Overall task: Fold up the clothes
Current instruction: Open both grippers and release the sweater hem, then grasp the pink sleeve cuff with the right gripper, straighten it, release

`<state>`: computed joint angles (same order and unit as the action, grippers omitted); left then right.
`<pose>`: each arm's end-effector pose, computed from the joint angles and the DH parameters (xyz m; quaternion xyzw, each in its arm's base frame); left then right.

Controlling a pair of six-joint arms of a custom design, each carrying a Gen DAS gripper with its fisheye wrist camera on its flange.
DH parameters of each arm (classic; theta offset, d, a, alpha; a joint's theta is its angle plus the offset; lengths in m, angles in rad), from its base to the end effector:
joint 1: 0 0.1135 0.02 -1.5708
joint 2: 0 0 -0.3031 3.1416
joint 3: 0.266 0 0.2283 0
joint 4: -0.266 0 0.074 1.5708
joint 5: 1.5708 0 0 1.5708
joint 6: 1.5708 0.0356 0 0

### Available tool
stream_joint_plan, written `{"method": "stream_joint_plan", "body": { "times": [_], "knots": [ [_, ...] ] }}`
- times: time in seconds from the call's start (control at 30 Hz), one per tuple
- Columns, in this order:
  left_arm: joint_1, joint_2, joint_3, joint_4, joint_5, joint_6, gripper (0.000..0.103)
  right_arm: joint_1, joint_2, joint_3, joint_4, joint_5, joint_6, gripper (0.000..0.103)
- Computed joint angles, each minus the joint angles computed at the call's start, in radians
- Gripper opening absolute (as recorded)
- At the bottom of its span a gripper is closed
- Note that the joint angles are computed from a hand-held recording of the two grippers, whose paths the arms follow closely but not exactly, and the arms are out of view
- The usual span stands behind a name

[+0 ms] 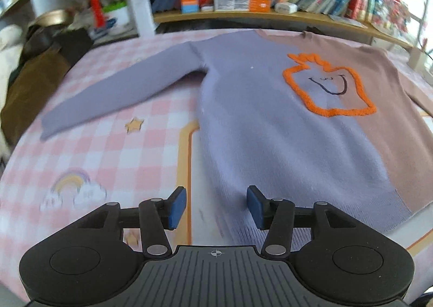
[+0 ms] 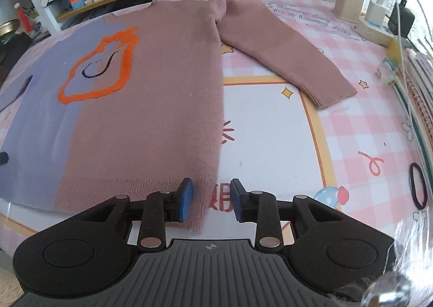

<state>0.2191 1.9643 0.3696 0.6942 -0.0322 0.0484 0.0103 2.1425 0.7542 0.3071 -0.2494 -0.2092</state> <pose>0.2526 0.0574 0.0859 -0.0858 0.9404 0.0589 0.3239 0.3339 0.0122 0.0669 -0.1354 0.9536 0.0962 0.2513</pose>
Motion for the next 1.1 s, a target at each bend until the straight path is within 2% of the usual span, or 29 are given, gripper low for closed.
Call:
{"method": "stream_joint_plan", "body": {
  "times": [0.03, 0.13, 0.33, 0.4, 0.5, 0.53, 0.7, 0.9, 1.03, 1.1],
  "knots": [
    [0.010, 0.006, 0.020, -0.015, 0.008, 0.013, 0.050, 0.011, -0.001, -0.009, 0.017, 0.004, 0.015, 0.012],
    [0.008, 0.018, 0.056, -0.032, 0.031, 0.047, 0.050, 0.063, -0.012, -0.038, 0.075, 0.052, 0.048, 0.005],
    [-0.031, 0.055, 0.106, -0.054, 0.058, 0.146, 0.050, 0.126, -0.139, -0.149, 0.197, 0.024, 0.066, 0.004],
    [-0.030, 0.064, 0.110, -0.051, 0.071, 0.154, 0.050, 0.113, -0.172, -0.177, 0.196, 0.055, 0.069, 0.004],
    [-0.006, 0.071, 0.111, -0.045, 0.109, 0.160, 0.054, 0.099, -0.109, -0.161, 0.168, 0.149, 0.068, 0.004],
    [0.005, 0.074, 0.113, -0.045, 0.124, 0.163, 0.055, 0.107, -0.079, -0.151, 0.159, 0.166, 0.075, 0.001],
    [0.026, 0.069, 0.107, -0.031, 0.153, 0.168, 0.056, 0.140, -0.039, -0.154, 0.195, 0.217, 0.123, 0.001],
    [0.013, 0.034, 0.068, 0.041, 0.160, 0.143, 0.056, 0.071, -0.061, -0.120, 0.191, 0.174, 0.155, 0.002],
    [-0.036, 0.016, 0.051, 0.058, 0.137, 0.114, 0.056, 0.005, -0.032, -0.057, 0.209, 0.175, 0.152, 0.025],
    [-0.076, 0.017, 0.039, 0.063, 0.107, 0.089, 0.056, -0.036, 0.001, -0.008, 0.215, 0.161, 0.129, 0.026]
  ]
}}
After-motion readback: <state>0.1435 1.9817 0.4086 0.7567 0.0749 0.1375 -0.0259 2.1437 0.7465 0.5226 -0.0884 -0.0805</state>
